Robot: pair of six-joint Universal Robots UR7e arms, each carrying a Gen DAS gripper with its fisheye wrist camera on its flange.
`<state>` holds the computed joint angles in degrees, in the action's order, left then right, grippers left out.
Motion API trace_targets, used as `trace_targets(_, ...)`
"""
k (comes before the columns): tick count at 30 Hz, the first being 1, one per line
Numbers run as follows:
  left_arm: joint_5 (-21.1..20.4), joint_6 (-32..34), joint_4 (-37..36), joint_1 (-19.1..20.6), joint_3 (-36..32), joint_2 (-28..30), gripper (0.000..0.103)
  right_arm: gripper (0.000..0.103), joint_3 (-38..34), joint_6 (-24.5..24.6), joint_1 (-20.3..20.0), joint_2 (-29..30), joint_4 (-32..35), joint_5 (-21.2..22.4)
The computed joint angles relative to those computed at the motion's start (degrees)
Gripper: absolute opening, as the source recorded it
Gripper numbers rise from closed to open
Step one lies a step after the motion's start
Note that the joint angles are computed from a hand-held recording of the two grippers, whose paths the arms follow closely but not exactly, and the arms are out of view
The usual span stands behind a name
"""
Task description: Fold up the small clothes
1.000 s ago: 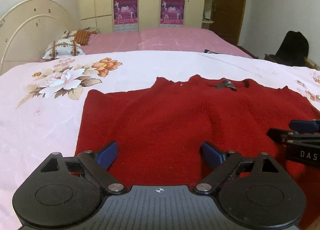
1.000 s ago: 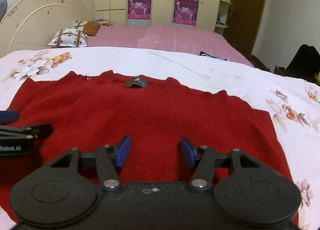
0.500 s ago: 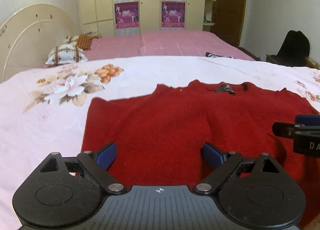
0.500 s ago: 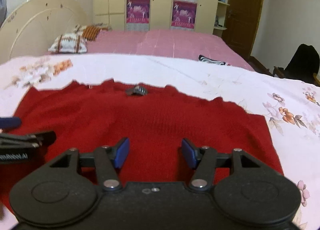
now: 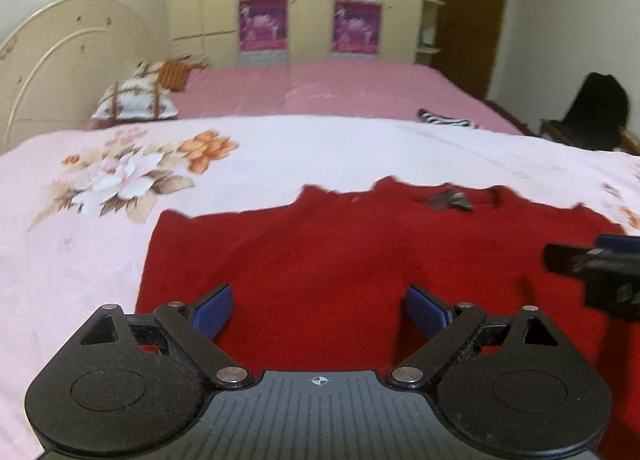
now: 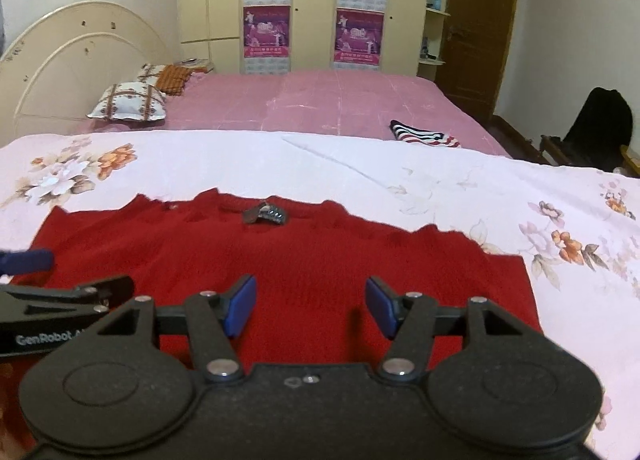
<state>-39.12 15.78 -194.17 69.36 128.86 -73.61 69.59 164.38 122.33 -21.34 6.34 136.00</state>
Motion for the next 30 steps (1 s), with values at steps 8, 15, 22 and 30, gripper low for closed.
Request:
trace_targets(8, -2.5, 2.5, -1.5, 2.5, -0.6, 0.7, 0.093, 0.06, -5.2, -2.2, -1.8, 3.7, 2.1, 4.8)
trace_targets(15, -0.3, 0.7, 1.8, 0.8, 0.8, -1.7, 0.093, 0.067, -3.5, 0.9, -3.1, 2.1, 3.5, 2.7)
trace_targets(22, 1.6, -0.7, 3.2, -1.9, 5.3, -6.5, 0.093, 0.068, 3.7, 1.5, -1.2, -1.8, -0.6, -0.8)
trace_targets(30, 2.9, -5.2, 10.2, -5.1, 10.2, -12.6, 0.093, 0.069, 7.2, 3.6, 0.3, -3.1, 0.1, -2.5)
